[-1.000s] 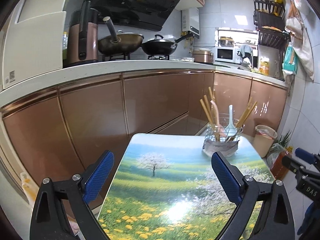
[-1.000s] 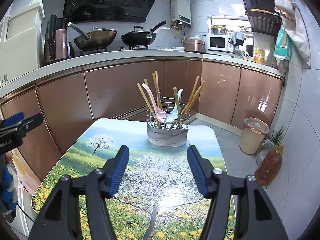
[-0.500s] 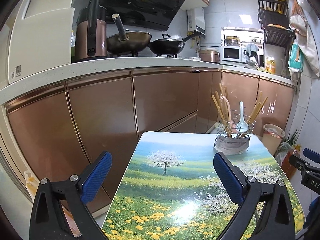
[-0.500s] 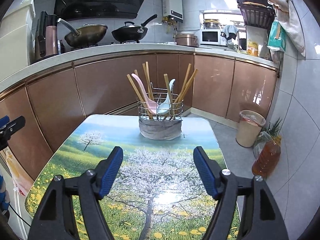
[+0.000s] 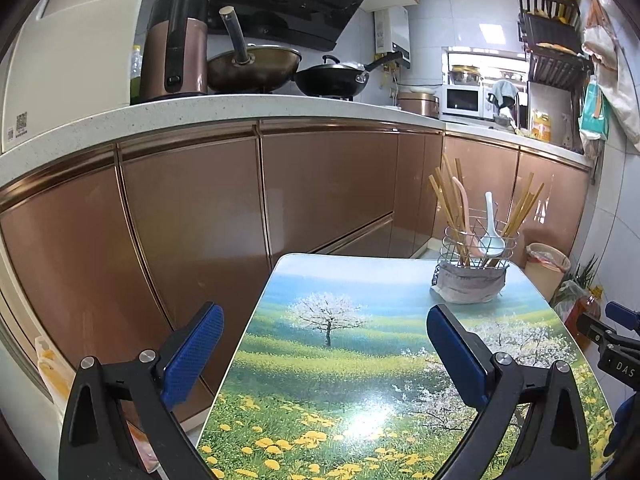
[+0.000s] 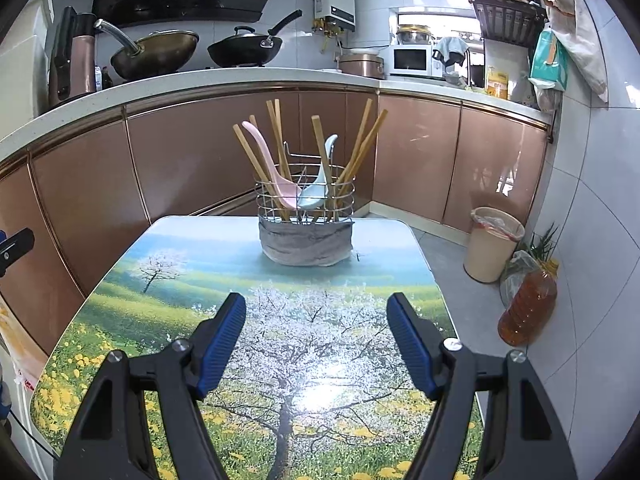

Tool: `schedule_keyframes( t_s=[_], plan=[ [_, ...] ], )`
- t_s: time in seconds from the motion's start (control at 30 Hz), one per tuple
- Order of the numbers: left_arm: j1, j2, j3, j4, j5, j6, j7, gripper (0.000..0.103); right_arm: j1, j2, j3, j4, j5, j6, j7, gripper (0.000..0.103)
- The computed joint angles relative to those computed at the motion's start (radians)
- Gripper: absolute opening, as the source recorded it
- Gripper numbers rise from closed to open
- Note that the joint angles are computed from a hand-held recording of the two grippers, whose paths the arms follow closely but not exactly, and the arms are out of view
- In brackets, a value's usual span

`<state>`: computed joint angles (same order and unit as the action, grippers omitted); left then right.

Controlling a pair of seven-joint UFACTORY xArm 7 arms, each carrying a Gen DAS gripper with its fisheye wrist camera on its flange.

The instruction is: Organize utensils

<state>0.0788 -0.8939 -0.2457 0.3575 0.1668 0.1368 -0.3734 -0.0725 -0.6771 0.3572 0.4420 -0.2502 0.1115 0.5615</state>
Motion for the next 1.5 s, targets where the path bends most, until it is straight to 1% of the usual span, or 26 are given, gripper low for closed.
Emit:
schedule_keyframes(
  t_s=[0.23, 0.7, 1.1, 1.5],
  plan=[
    [-0.010, 0.028, 0.000, 0.007, 0.004, -0.006, 0.011, 0.101, -0.035, 0.011, 0.024, -0.012, -0.011, -0.029, 0.016, 0.071],
    [-0.024, 0.063, -0.010, 0.021, 0.009, 0.007, 0.007, 0.101, -0.037, 0.016, 0.006, -0.041, 0.006, -0.046, 0.012, 0.072],
    [-0.040, 0.039, -0.007, 0.019, 0.011, 0.021, 0.001, 0.101, -0.043, -0.033, 0.007, -0.056, 0.012, -0.037, 0.008, 0.072],
    [-0.051, -0.040, -0.006, 0.010, 0.008, 0.045, -0.008, 0.101, -0.027, -0.106, 0.001, -0.062, 0.017, -0.014, 0.004, 0.072]
  ],
)
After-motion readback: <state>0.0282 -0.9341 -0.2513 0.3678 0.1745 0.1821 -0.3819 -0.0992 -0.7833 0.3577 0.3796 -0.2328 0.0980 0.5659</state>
